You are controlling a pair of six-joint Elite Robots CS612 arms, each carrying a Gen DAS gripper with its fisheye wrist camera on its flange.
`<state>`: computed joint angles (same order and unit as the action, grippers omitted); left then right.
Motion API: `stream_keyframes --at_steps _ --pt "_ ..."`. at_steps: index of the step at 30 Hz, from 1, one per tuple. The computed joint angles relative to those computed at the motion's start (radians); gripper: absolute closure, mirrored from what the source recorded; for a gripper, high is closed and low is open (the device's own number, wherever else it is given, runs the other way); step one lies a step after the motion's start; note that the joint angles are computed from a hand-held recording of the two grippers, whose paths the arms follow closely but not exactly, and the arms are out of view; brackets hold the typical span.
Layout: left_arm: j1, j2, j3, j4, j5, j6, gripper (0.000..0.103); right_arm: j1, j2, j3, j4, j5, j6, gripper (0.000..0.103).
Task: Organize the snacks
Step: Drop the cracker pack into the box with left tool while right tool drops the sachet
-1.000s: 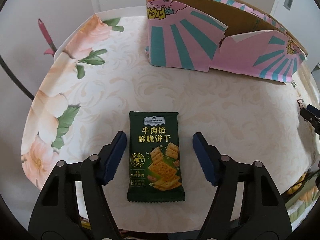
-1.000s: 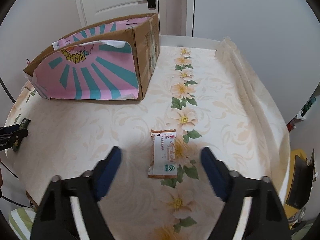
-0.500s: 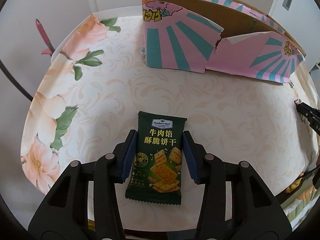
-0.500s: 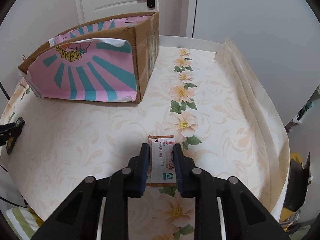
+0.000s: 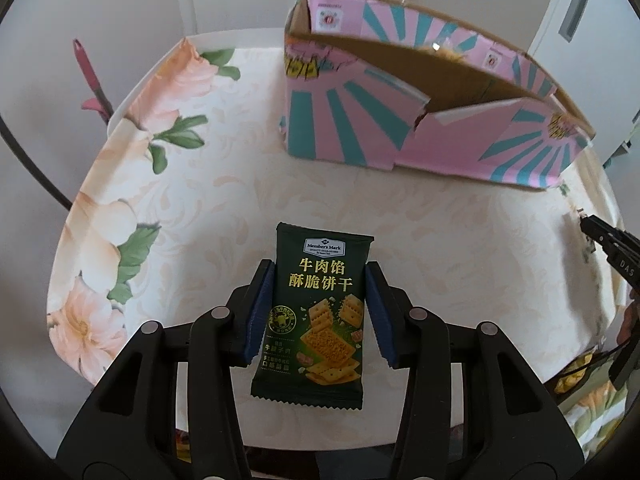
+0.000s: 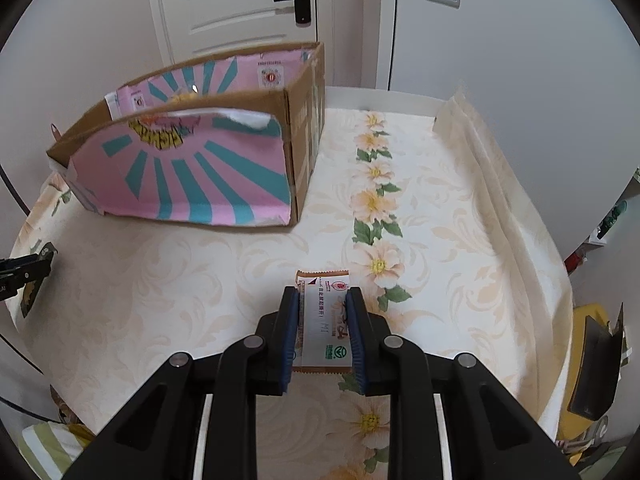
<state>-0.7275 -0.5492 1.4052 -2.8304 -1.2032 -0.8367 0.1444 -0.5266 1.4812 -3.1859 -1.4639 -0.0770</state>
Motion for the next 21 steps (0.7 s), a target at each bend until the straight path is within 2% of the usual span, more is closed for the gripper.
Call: stream_keyframes --at_steps 10,14,21 --pt "-0.011 -0.067 0.023 -0.049 0.023 0.01 0.062 -0.001 -0.061 0.033 -0.025 0.017 0.016 0.081" --pt "-0.009 -0.087 0.01 -0.054 0.047 0.051 0.062 0.001 -0.088 0.031 -0.028 0.03 0.023 0.081" --pt "0.016 -0.088 -0.059 -0.088 0.05 0.16 0.062 0.011 -0.1 -0.02 -0.027 0.05 0.032 0.081"
